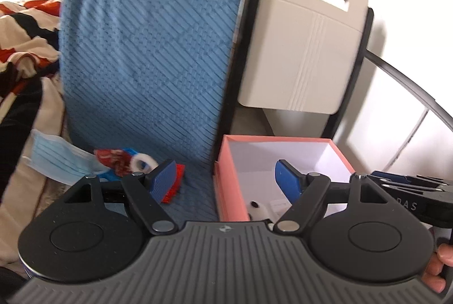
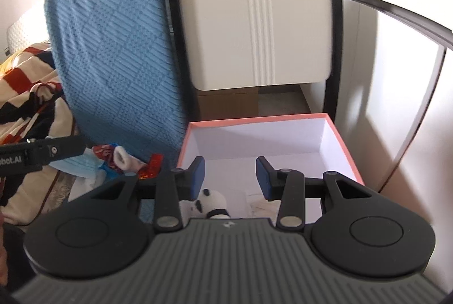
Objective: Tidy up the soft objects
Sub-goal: 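Open both tools to drop the panda plush and clear bag into the box, then move both tools back toward the remaining items on the chair seat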
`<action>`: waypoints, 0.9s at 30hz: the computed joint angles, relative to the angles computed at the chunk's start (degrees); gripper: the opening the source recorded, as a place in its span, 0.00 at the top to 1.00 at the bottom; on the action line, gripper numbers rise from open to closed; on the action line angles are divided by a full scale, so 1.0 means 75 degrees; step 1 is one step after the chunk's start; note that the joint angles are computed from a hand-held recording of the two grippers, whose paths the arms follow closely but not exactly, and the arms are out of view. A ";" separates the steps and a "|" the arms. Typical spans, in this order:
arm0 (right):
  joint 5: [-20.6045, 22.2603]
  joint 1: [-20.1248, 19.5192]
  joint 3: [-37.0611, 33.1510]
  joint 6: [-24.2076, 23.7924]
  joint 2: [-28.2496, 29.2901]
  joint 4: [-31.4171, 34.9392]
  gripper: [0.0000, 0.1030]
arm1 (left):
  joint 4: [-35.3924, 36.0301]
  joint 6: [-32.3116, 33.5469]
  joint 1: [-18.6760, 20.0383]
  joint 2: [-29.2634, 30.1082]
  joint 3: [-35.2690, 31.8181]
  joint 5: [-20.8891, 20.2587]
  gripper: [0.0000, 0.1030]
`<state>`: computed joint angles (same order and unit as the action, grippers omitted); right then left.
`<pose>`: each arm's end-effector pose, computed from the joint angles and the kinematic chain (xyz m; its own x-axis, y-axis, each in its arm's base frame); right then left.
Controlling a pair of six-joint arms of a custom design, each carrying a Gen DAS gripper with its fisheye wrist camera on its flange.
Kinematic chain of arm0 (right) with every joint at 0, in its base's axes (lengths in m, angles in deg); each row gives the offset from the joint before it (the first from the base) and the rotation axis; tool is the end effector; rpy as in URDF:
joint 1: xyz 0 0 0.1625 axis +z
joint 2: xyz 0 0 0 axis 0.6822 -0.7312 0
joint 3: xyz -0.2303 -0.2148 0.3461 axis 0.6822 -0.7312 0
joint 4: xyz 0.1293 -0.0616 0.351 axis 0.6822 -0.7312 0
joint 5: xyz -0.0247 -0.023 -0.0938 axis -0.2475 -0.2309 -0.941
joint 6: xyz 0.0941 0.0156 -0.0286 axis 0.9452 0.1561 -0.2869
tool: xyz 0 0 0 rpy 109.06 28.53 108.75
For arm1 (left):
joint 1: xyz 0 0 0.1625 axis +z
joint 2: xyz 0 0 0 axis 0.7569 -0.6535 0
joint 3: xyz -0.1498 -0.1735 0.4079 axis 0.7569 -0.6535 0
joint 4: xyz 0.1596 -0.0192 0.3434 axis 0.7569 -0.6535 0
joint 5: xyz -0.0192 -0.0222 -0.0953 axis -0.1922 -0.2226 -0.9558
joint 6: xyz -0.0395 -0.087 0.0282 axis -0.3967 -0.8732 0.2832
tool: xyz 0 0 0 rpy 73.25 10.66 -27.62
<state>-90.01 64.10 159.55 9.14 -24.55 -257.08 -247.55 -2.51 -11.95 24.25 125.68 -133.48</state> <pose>0.2028 -0.4932 0.4429 -0.6612 0.3718 0.6516 -0.3006 0.6645 -0.6841 -0.4876 -0.6023 0.1521 -0.7936 0.4624 -0.3955 0.6080 0.6286 -0.4850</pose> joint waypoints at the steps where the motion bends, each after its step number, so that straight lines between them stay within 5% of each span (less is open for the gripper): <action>1: 0.0013 0.0038 -0.0001 -0.0031 0.0058 -0.0047 0.59 | -0.0083 0.0022 0.0021 -0.0062 0.0082 0.0063 0.22; 27: 0.0373 0.0256 0.0313 -0.0201 0.1398 -0.0977 0.59 | -0.1332 0.0308 0.0583 -0.0980 0.1818 0.0846 0.22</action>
